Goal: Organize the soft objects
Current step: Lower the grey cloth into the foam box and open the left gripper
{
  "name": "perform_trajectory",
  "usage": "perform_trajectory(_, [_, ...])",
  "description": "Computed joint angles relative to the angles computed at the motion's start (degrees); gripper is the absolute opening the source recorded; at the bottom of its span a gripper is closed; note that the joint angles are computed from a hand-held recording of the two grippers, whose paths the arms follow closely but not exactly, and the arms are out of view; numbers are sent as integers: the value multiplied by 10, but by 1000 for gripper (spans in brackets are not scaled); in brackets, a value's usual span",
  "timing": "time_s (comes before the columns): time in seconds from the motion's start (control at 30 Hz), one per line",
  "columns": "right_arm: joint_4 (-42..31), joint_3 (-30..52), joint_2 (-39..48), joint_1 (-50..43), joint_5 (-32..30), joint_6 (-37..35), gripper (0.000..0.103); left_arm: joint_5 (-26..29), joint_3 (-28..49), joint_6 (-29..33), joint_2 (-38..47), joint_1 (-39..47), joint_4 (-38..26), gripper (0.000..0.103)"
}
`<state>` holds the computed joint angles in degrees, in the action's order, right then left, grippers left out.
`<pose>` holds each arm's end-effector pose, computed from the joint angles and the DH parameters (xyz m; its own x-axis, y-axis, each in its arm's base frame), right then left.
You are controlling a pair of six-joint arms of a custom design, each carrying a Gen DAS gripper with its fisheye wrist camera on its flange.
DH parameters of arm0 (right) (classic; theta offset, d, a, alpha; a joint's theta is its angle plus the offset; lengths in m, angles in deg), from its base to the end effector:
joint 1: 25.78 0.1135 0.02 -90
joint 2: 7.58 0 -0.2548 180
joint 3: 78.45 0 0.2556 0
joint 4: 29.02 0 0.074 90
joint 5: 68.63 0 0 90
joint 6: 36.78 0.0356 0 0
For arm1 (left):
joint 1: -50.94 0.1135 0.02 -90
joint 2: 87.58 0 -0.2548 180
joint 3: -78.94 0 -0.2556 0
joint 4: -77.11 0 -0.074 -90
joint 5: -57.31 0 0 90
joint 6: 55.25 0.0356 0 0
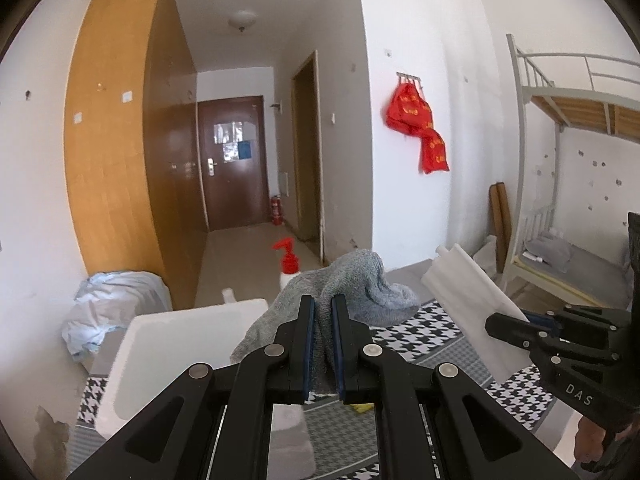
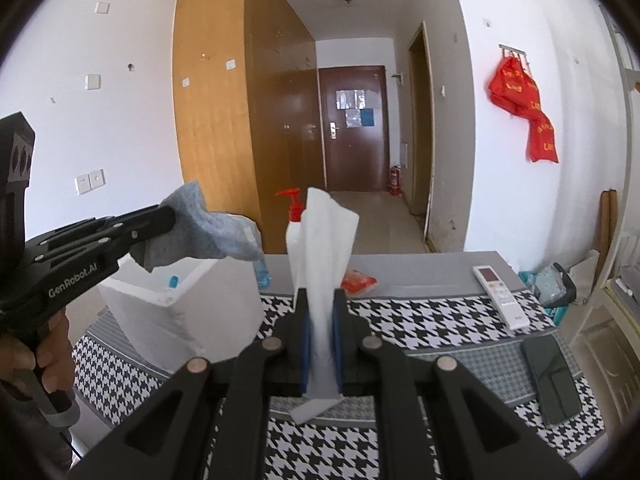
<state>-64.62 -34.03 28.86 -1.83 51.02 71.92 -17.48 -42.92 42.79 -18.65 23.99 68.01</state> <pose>0.1544 0.0493 0.2517 -0.3860 0.1334 -0.9128 0.1811 0.9812 0.0668 0.2466 -0.1358 0.2666 -0.2084 0.2573 -0.9436 0.6932 0.7194 0.0431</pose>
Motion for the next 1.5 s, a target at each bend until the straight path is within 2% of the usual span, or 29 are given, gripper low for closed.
perform_trajectory(0.4, [80, 27, 96, 7, -43, -28, 13, -5, 1, -6, -2, 54, 9, 9])
perform_trajectory(0.83, [126, 59, 173, 30, -54, -38, 13, -12, 24, -20, 31, 103, 8, 9])
perform_trajectory(1.03, [136, 69, 200, 30, -63, -39, 13, -21, 40, -21, 56, 114, 4, 9])
perform_trajectory(1.43, [128, 90, 236, 40, -39, -28, 13, -28, 80, -23, 129, 120, -17, 9])
perform_trajectory(1.5, [124, 96, 244, 41, -36, -25, 13, -25, 85, -22, 137, 122, -23, 13])
